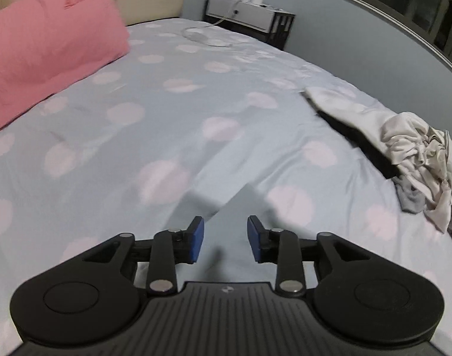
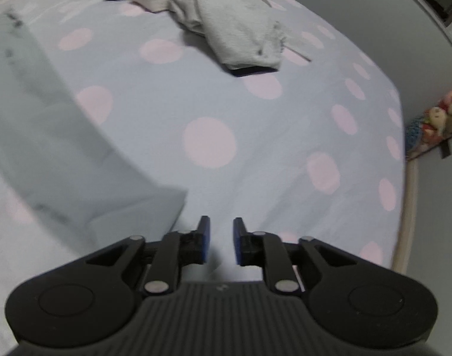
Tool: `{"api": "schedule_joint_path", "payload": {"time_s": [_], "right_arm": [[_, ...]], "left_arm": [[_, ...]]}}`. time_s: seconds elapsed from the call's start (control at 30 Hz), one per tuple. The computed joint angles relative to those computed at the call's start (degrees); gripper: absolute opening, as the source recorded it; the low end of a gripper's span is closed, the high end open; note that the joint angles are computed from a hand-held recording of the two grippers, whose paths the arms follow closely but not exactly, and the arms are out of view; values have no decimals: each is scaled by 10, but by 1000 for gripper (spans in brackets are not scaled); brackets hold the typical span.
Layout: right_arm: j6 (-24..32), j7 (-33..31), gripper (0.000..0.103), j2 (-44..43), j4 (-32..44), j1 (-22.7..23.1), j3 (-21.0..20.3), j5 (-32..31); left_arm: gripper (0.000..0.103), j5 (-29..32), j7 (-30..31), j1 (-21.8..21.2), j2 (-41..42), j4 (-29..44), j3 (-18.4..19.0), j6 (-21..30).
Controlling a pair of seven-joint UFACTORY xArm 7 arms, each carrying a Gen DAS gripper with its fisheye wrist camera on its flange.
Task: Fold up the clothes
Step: 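Open both tools and release the folded trousers onto the bed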
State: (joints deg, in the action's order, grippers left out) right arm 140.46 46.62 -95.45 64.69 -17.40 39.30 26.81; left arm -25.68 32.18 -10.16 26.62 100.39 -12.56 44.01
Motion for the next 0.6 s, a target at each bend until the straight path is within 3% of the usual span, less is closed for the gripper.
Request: {"api": "schedule_joint_path", "payload": {"time_s": [0.03,0.1,0.23,0.4,0.6], "right_arm": [[6,9,30,-6,10,-4,-1,13],[26,22,34,-10,34,-15,6,36],[36,6,34,-8,95,-43,35,90],[29,-6,36,-22,140,-79,56,174],[8,-51,38,-71,114,-102,68,149]], "left_arm": [[47,-17,3,15,-8,-12,-3,17],[51,-52,9,41,-22,-33,-5,56],[51,-101,22,66,-37,-67,3,116],[51,-124,24,61,-42,-97,12,122],[51,-134,38,48,-54,-129,11,100]]}}
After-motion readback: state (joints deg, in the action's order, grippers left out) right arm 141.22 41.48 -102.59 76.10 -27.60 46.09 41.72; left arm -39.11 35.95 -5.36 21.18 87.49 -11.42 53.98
